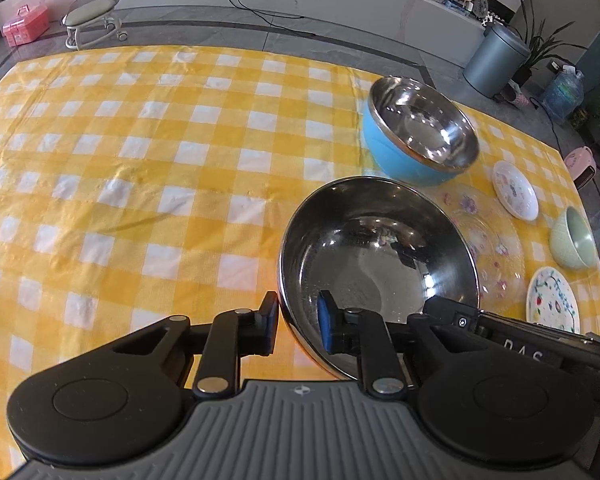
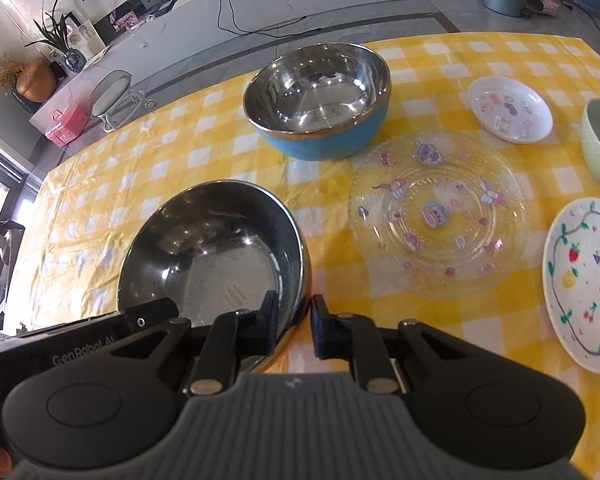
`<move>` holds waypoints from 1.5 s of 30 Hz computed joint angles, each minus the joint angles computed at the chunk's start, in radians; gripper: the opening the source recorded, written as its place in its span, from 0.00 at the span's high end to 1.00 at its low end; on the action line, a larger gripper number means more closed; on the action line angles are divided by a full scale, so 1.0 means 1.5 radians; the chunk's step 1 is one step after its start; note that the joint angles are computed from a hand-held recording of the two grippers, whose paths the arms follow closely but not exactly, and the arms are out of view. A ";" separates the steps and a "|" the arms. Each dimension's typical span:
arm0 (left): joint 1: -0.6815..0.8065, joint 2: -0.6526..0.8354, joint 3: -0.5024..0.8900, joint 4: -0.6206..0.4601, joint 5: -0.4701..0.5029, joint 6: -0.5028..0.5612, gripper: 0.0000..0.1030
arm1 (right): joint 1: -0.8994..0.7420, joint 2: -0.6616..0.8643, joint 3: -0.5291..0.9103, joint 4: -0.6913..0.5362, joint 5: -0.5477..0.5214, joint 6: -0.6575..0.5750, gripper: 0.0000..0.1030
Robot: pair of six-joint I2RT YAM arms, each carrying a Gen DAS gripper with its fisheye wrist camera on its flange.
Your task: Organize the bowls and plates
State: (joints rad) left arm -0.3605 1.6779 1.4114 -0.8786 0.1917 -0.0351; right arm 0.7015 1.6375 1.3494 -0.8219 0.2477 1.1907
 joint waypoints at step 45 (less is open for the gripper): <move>-0.104 -0.304 -0.315 0.047 -0.058 -0.152 0.67 | 0.314 -0.131 -0.136 -0.119 0.147 0.318 0.56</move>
